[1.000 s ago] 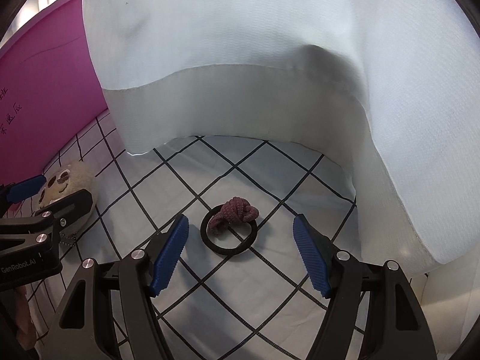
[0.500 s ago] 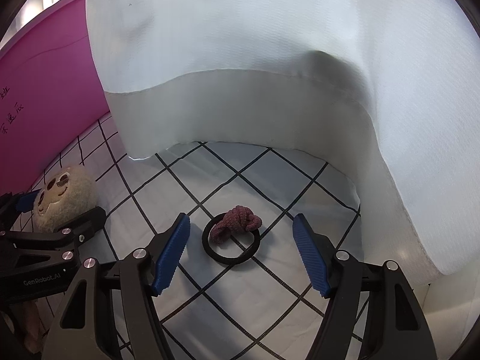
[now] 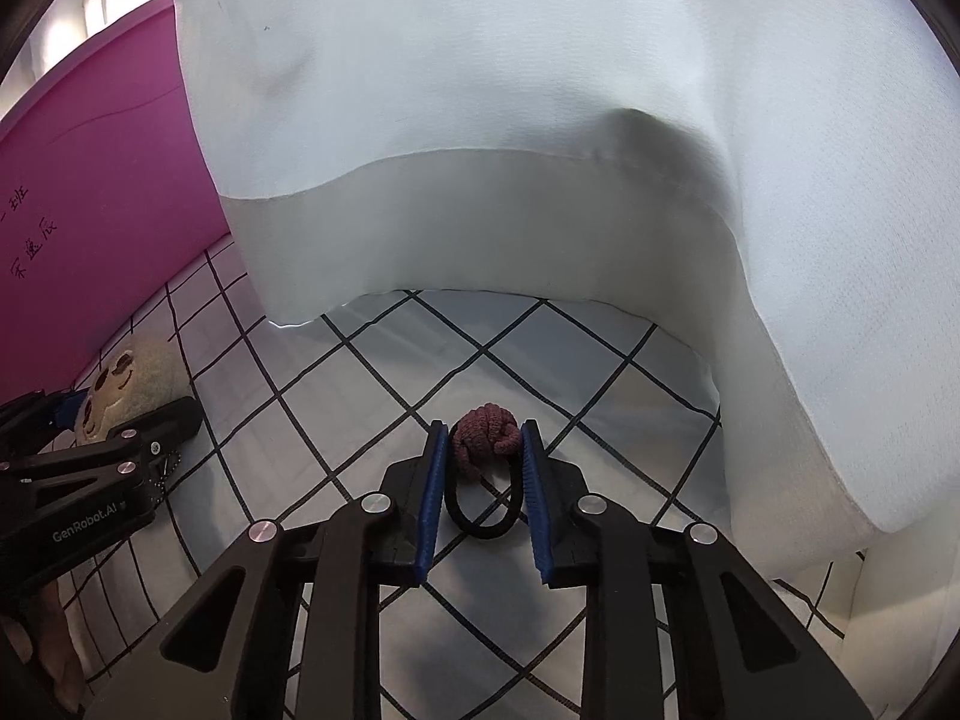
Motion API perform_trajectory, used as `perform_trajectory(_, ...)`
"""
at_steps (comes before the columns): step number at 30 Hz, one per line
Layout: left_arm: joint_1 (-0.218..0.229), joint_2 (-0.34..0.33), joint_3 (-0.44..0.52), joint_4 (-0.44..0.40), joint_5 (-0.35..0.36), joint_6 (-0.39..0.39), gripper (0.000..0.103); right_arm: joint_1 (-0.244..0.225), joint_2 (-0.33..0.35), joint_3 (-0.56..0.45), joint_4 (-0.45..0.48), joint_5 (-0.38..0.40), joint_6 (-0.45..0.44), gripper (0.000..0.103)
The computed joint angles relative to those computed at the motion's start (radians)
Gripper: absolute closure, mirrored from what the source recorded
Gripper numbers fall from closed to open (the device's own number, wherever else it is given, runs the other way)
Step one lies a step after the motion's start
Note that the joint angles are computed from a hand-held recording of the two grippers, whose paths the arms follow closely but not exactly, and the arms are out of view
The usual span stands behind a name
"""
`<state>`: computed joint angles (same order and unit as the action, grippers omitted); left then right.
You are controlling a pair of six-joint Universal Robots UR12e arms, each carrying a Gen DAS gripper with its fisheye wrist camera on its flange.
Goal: Organize jewelry
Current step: 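Carry the plush purse with the left tool while the right tool carries the scrunchie tie to the bin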
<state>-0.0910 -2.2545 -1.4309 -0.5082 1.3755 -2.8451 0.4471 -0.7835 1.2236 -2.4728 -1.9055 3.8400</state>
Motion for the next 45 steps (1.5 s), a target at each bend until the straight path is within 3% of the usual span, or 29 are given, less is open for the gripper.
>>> perform_trajectory(7,0.015,0.053,-0.075,0.035,-0.026,0.011,0.048,0.004,-0.042,0.070,-0.061,0.018,0.040,0.080)
perform_trajectory(17,0.045,0.185,-0.206,0.087,-0.109,0.030,0.048,0.050,-0.135,0.157,-0.144,0.016,0.062,0.080)
perform_trajectory(26,0.106,0.323,-0.307,0.197,-0.182,-0.019,0.048,0.085,-0.220,0.178,-0.206,-0.002,-0.069,0.080)
perform_trajectory(31,0.146,0.359,-0.319,0.268,-0.177,-0.080,0.048,0.097,-0.217,0.126,-0.237,-0.003,-0.147,0.080)
perform_trajectory(36,0.188,0.363,-0.289,0.315,-0.187,-0.112,0.048,0.103,-0.172,0.022,-0.266,0.001,-0.206,0.080)
perform_trajectory(41,0.222,0.313,-0.207,0.337,-0.205,-0.130,0.048,0.107,-0.092,-0.141,-0.249,-0.008,-0.254,0.080)
perform_trajectory(45,0.246,0.255,-0.110,0.317,-0.222,-0.121,0.047,0.107,0.010,-0.331,-0.191,-0.005,-0.268,0.080)
